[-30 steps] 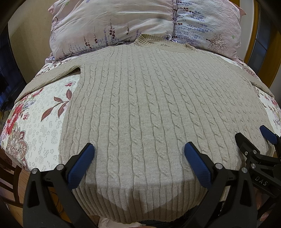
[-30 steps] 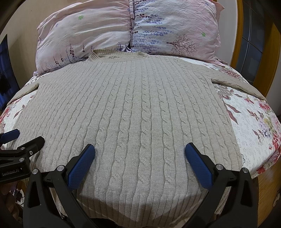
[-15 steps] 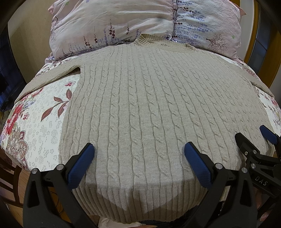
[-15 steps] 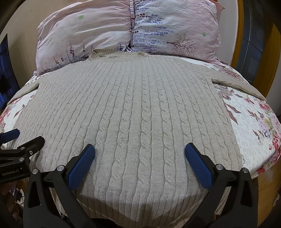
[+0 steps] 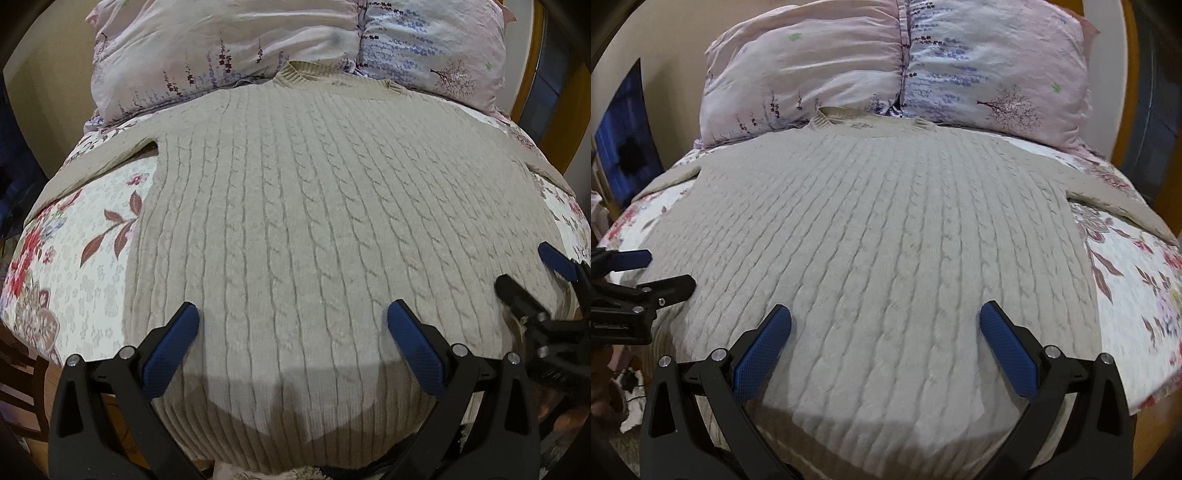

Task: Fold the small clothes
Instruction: 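Grasp the sweater sleeve nearest the right tool with the right tool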

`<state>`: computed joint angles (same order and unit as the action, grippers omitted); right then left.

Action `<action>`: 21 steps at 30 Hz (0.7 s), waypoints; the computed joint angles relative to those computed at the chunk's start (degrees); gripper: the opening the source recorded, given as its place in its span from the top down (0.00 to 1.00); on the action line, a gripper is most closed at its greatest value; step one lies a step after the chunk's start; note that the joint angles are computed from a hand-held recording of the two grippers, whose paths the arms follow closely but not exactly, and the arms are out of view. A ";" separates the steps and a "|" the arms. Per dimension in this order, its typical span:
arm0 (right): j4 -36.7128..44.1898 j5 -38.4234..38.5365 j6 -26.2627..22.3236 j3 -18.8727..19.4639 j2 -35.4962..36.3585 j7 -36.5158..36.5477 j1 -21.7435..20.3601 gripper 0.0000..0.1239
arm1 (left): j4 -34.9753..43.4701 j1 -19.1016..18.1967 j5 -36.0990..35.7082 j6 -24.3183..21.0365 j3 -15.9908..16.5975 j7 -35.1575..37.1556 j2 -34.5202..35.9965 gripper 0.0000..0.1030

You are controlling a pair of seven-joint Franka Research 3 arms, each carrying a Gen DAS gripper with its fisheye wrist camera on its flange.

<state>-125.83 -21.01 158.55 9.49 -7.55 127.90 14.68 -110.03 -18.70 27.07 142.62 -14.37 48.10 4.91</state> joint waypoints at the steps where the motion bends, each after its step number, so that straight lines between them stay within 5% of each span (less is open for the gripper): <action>1: 0.00 2.46 0.47 -0.84 -0.08 -1.71 0.29 0.18 | 1.04 0.00 0.12 -0.48 0.03 0.52 0.69 0.02; 8: -0.03 23.14 4.23 -7.44 -0.96 -5.92 -3.05 0.18 | 8.03 0.51 -1.14 -0.82 0.72 4.53 5.12 0.02; 10: 1.16 28.27 3.63 -8.88 -0.04 -6.47 -4.66 0.24 | 10.49 0.73 -2.23 -1.04 0.95 6.09 6.54 0.02; 12: 3.55 31.32 1.14 -10.32 1.95 -4.89 -7.22 0.40 | 13.00 0.70 -2.58 -1.54 1.31 7.02 7.90 0.02; 21: 9.17 39.39 -2.28 -13.54 9.18 0.45 -13.24 0.55 | 25.27 -0.47 -0.27 -4.79 3.19 10.15 15.20 0.02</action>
<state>-116.65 18.38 156.27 -4.06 1.63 128.35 1.44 -84.76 -19.17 26.80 137.83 -11.19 58.24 20.11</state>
